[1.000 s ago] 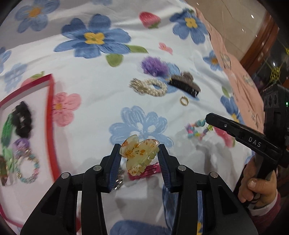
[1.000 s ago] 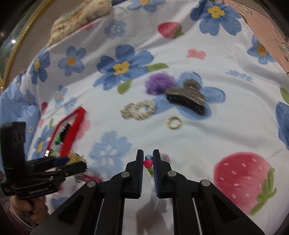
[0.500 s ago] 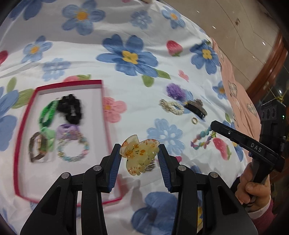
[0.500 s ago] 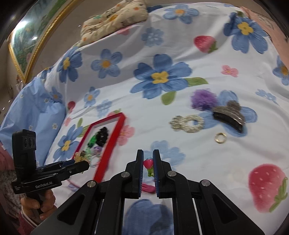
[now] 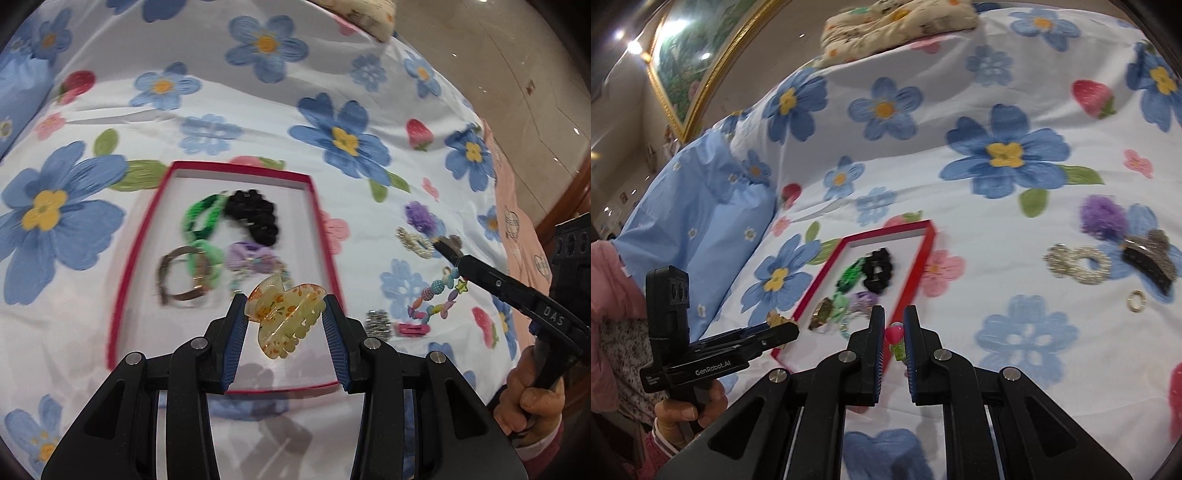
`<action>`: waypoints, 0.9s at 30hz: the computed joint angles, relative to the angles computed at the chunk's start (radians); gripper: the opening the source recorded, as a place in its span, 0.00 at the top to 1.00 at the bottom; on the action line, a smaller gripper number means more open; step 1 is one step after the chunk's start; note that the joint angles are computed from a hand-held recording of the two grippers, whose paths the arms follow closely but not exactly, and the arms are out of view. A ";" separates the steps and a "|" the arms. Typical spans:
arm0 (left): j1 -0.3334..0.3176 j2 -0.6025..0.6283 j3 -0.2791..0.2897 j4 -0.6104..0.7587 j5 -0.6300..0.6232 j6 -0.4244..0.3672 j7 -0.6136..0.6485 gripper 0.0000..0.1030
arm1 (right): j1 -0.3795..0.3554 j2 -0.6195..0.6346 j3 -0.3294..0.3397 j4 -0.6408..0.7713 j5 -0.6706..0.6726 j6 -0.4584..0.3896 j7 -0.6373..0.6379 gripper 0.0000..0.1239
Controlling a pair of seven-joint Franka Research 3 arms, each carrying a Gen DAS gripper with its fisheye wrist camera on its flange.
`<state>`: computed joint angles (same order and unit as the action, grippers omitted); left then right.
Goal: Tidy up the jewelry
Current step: 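Carry the claw clip with the left tool while the right tool grasps the candy-bead bracelet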
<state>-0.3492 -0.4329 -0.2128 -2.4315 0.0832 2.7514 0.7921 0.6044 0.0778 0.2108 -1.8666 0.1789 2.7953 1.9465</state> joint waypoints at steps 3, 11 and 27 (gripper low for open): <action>0.006 -0.031 0.012 -0.035 -0.007 -0.003 -0.008 0.62 | 0.012 0.043 0.012 0.053 0.017 -0.009 -0.026 0.92; 0.020 -0.071 0.028 -0.083 -0.011 -0.006 -0.018 0.62 | 0.055 0.154 0.025 0.193 0.054 -0.046 -0.091 0.92; 0.047 -0.022 0.040 -0.088 -0.006 -0.023 0.002 0.62 | 0.096 0.332 0.041 0.386 0.138 -0.144 -0.183 0.92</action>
<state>-0.3020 -0.4547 -0.1729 -2.5199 0.0769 2.7279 0.7937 0.7002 0.4096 0.2522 -1.4801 0.3166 2.6509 1.7635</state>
